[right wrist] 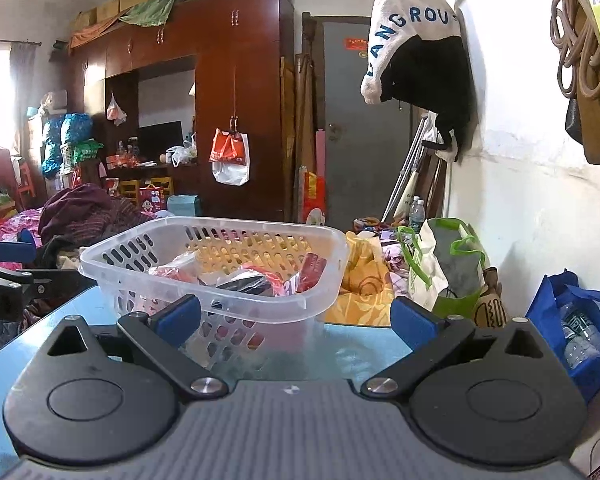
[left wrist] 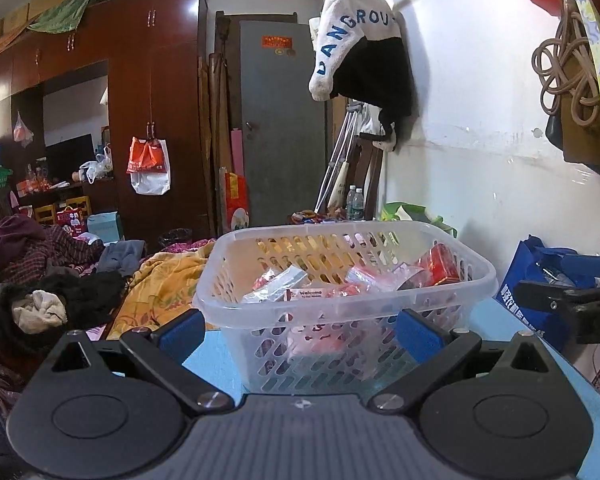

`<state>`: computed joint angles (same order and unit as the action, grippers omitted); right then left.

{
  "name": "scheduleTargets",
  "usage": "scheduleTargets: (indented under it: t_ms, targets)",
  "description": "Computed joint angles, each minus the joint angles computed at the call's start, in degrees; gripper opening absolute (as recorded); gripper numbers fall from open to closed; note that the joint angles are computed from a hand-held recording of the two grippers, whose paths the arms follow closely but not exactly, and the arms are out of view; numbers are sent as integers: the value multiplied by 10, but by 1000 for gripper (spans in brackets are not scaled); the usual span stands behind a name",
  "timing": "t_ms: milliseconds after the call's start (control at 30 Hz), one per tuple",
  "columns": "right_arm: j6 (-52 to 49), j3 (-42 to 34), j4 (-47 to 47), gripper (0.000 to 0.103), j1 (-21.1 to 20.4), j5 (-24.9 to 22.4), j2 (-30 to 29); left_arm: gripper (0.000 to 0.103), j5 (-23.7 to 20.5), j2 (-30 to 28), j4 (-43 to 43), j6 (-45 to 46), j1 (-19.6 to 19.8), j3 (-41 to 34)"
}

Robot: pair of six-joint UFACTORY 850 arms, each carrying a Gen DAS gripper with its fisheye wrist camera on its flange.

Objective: Organize objects

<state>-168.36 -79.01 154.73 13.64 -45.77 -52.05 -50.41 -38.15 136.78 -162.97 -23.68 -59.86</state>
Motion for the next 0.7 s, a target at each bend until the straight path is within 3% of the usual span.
scheduleTargets:
  t_ms: [700]
  targets:
    - [-21,7,8,103,3,-10,0,102,19,-4,2,-4,3,-5]
